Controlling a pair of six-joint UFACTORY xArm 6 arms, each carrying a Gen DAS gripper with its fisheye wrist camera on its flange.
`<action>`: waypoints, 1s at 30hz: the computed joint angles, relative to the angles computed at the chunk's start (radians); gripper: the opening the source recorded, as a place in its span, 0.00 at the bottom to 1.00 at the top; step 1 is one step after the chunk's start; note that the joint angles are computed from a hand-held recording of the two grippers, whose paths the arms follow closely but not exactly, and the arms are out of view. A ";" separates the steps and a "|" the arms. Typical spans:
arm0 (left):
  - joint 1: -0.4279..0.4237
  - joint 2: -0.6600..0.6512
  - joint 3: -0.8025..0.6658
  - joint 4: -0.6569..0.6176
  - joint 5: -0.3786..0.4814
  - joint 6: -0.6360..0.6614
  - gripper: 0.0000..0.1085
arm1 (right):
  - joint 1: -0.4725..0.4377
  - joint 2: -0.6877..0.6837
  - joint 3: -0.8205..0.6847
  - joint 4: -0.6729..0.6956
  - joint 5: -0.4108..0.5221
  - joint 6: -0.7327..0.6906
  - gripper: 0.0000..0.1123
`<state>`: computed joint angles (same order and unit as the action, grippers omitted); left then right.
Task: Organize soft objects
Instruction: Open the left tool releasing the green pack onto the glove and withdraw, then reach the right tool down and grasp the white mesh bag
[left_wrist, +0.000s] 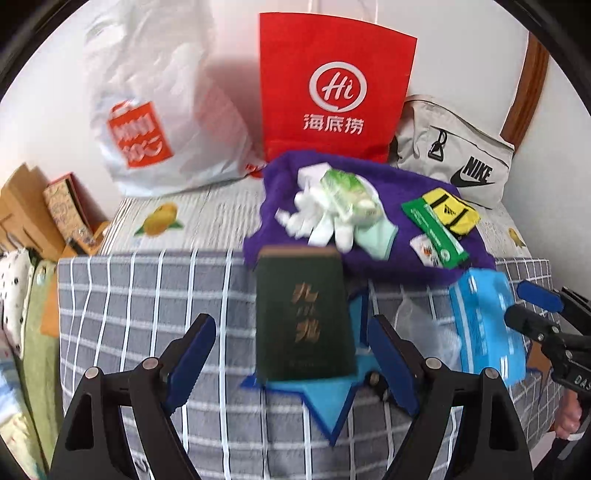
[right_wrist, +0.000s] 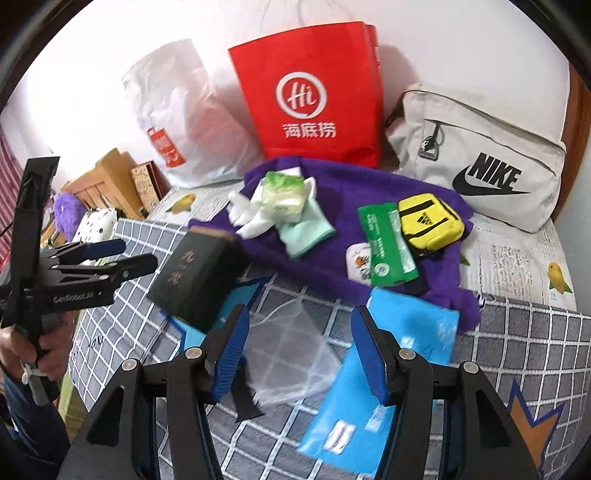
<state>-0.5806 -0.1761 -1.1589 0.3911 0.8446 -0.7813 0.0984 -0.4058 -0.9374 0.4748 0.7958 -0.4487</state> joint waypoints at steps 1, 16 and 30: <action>-0.001 -0.020 0.026 -0.006 -0.006 -0.002 0.77 | 0.006 -0.008 0.010 -0.003 -0.001 0.003 0.51; -0.016 -0.233 0.299 -0.071 -0.067 -0.031 0.77 | 0.089 -0.075 0.131 -0.116 -0.049 0.102 0.51; 0.042 -0.242 0.361 -0.143 -0.144 0.028 0.77 | 0.179 0.085 0.058 -0.260 -0.090 0.185 0.51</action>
